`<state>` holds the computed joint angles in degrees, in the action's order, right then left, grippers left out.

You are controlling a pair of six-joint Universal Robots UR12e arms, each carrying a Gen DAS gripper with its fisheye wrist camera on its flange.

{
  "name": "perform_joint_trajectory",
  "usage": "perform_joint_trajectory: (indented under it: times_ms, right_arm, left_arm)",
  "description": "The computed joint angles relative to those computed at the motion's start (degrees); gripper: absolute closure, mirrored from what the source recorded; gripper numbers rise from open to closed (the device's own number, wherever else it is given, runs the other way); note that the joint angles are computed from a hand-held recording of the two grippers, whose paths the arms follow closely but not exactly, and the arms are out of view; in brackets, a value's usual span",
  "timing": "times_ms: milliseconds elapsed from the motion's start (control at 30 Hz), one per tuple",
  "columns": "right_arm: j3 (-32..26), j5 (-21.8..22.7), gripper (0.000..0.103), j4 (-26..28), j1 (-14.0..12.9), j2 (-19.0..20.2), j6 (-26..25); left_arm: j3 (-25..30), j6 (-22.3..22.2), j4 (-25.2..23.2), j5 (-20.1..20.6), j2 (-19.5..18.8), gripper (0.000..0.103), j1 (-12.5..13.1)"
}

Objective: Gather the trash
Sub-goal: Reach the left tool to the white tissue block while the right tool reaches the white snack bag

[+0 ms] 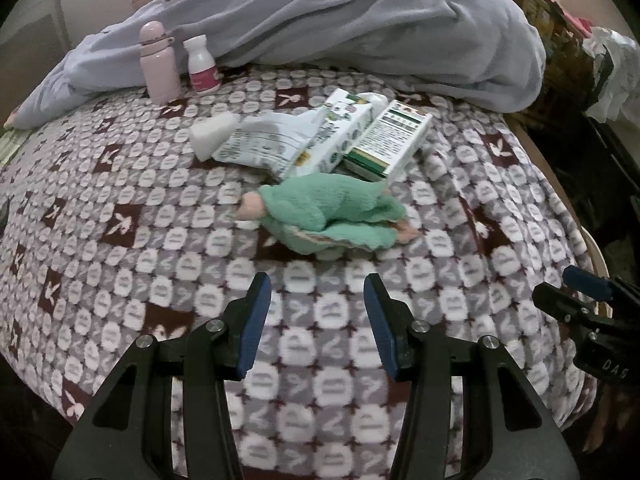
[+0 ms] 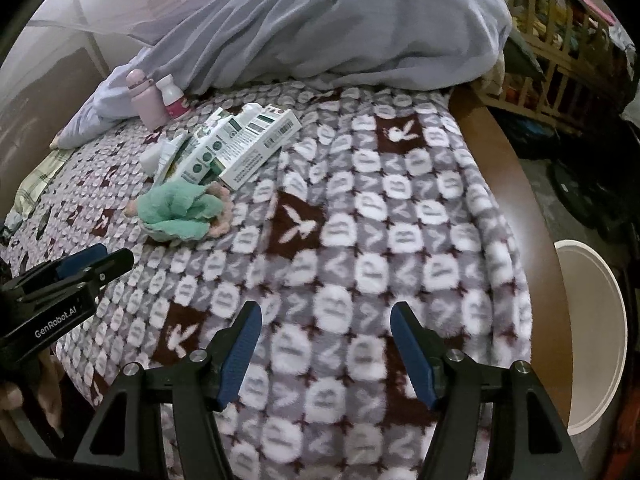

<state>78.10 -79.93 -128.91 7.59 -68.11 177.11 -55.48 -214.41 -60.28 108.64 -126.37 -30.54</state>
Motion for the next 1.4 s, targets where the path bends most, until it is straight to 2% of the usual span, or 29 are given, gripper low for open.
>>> perform_joint_trajectory:
  times_ms: [600, 1000, 1400]
  right_arm:
    - [-3.1, -0.3, 0.038, -3.1, 2.5, 2.3, 1.0]
    - [-6.1, -0.2, 0.038, -3.5, 4.0, 4.6, 0.1]
    - [-9.4, 0.6, 0.037, -2.4, 4.9, 7.1, -0.4]
  left_arm:
    - [-5.6, -2.5, 4.0, 0.9, 3.5, 0.057, 1.5]
    - [-7.6, -1.8, 6.3, 1.9, 4.6, 0.057, 2.6]
    - [-9.8, -0.3, 10.6, -1.5, 5.4, 0.056, 4.6]
